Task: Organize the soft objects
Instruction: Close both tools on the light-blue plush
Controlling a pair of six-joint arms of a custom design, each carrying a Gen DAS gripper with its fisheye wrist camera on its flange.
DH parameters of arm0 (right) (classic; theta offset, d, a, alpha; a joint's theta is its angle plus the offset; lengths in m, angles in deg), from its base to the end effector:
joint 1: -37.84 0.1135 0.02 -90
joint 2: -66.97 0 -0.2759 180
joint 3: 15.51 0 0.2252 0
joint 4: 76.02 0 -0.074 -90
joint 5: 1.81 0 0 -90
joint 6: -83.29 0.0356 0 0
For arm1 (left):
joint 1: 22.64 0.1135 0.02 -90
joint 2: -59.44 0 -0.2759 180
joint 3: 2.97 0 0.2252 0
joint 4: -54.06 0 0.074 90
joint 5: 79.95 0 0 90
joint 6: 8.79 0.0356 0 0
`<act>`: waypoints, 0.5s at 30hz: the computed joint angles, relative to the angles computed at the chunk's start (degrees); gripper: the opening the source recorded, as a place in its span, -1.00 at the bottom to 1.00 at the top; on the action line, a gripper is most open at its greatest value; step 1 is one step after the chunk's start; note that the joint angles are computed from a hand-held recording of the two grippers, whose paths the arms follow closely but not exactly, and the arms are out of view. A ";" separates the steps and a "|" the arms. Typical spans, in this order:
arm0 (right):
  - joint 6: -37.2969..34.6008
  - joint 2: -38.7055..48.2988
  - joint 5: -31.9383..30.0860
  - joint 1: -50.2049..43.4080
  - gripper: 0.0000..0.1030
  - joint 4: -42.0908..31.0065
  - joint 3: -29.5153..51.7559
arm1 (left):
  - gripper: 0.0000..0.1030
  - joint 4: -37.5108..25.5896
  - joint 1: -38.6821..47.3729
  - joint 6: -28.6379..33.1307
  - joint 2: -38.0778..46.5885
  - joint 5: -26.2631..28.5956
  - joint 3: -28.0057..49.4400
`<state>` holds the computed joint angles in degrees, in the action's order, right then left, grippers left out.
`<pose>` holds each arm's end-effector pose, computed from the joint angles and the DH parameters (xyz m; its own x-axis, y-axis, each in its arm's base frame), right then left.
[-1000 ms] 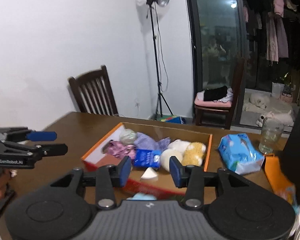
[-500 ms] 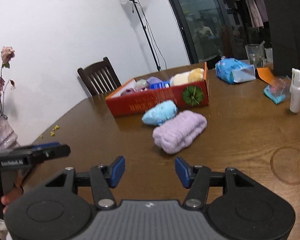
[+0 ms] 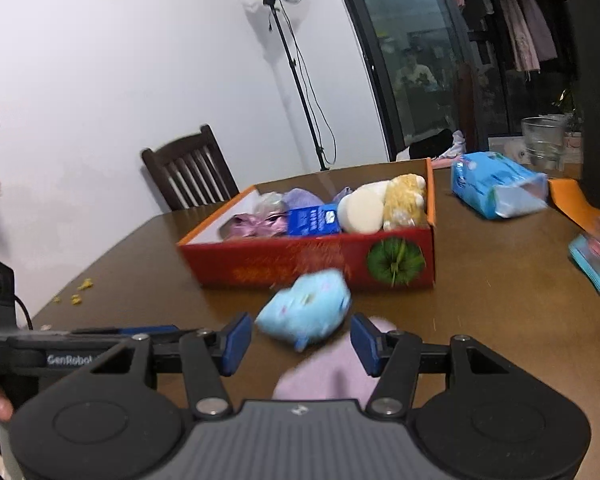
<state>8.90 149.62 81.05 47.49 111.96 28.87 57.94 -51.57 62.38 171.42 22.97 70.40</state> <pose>0.2515 0.0473 0.1925 -0.5521 0.1770 -0.8148 -0.1283 0.9475 0.2927 0.3362 -0.1949 0.1669 -0.6760 0.0142 -0.7367 0.4375 0.8122 -0.3858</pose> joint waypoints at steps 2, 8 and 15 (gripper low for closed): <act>-1.01 9.27 -1.12 -0.93 0.05 -0.11 7.25 | 0.29 -2.14 1.06 -1.72 5.73 2.55 6.83; 2.29 22.72 -7.87 -3.90 -0.24 4.93 13.11 | -0.08 1.94 4.18 -6.73 14.58 12.61 11.76; 3.33 24.50 -10.07 -4.45 -0.37 11.79 10.19 | -0.14 4.92 3.36 -6.34 14.23 11.05 9.65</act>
<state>12.23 174.12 70.98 43.04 123.74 39.06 62.86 -48.21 56.04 185.65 34.02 80.06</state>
